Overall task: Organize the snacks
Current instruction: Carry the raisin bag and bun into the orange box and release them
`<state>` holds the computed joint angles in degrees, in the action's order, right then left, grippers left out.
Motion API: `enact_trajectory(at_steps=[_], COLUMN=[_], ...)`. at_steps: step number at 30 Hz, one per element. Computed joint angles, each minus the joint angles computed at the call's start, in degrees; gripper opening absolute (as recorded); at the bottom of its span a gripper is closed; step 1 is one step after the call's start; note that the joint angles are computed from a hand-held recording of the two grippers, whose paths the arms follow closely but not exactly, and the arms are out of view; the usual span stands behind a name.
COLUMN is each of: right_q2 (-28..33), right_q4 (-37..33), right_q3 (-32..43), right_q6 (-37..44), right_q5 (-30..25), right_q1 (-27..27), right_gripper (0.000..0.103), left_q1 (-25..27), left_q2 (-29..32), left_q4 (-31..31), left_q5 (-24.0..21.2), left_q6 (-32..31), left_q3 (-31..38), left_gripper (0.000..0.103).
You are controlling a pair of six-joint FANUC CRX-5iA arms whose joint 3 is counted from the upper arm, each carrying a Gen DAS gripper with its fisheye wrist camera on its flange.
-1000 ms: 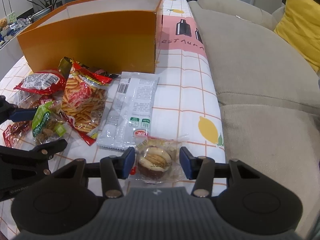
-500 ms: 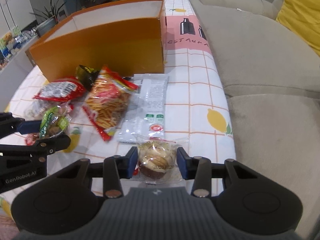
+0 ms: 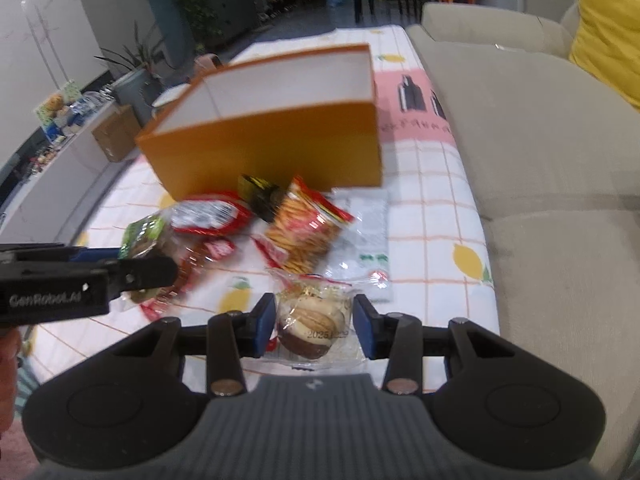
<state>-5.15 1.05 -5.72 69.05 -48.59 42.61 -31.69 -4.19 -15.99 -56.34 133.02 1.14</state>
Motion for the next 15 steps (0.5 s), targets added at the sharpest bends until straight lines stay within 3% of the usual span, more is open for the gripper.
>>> enact_trajectory(at_steps=[7,15], right_q2=[1.9,10.7], right_q4=[-1.4,-6.1], right_q3=[6.6,21.2], right_q6=[3.9,12.7], right_q5=[-0.4,-3.5], right_q1=[-0.3,-3.3], right_gripper=[0.040,0.040], left_q1=[4.3,12.7], left_q2=[-0.9,1.5], left_q4=[4.5,15.3], left_q5=[0.4,2.3], left_q6=[-4.7,-15.0], left_q3=[2.3,5.8], left_gripper=[0.052,0.052])
